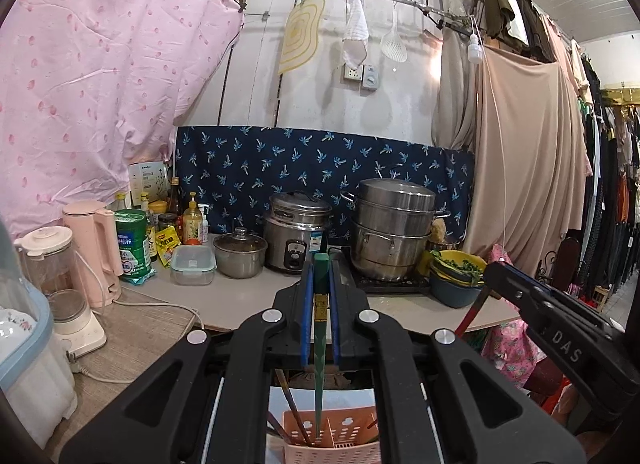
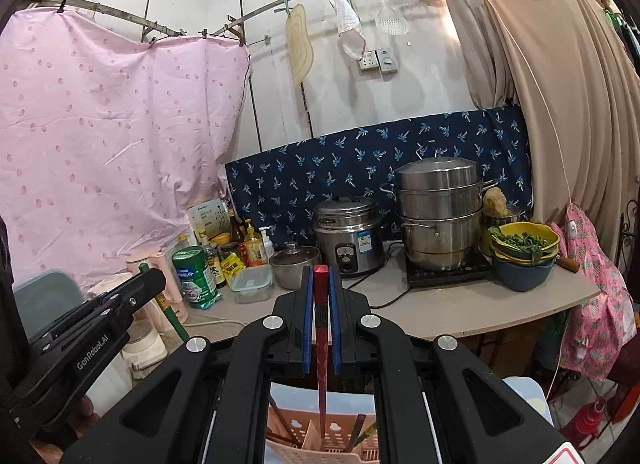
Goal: Organize utensils
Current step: 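Lift both held chopsticks and carry them above the pink basket, then open both tools to drop the chopsticks into the pink basket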
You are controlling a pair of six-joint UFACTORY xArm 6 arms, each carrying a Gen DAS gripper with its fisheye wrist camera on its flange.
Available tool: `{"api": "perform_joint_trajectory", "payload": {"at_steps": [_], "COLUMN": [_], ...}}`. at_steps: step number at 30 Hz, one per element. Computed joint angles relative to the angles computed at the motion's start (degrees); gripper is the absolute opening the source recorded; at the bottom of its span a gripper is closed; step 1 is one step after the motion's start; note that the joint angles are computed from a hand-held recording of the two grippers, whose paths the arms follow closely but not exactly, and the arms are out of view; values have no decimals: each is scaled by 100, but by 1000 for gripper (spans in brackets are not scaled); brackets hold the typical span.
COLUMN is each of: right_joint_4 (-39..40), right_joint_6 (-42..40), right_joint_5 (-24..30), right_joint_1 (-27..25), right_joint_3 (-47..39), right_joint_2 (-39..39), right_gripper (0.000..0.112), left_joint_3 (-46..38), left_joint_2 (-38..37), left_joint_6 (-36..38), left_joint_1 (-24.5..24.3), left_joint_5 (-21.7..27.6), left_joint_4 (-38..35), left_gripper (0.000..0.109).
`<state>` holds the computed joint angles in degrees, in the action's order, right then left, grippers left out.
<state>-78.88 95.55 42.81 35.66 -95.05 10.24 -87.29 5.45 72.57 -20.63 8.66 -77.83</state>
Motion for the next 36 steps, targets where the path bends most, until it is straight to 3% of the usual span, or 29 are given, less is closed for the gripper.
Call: {"api": "perform_joint_trajectory", "payload": {"at_steps": [6,12,14,16,27,36], "right_joint_4": [487,637,584,479,210,524], "right_joint_6": [-293,-259,-195,-67,632,907], "right_joint_5": [-206,-255,-189,-120,68,331], "right_joint_1": [-235,-207,-155,-93,304,991], "right_joint_3": [-89,269,405,555,1545,2482], "right_joint_2": [446,558,509,419,-362,-856], "right_gripper": [7,7,8,10,20,24], "left_joint_3": [-257,10,170,326,1299,2901], "left_joint_2": [604,712,640,548,-359,-1487], "left_joint_6": [-136,-215,-186,-129,862,740], "left_joint_1": [-60,-7,-11,-13,-16,47], "left_joint_5": [-101,43,16,-43,-40,-50], "left_joint_4": [291,383,320,207,-705,-388], "left_gripper": [7,8,15,37,38,38]}}
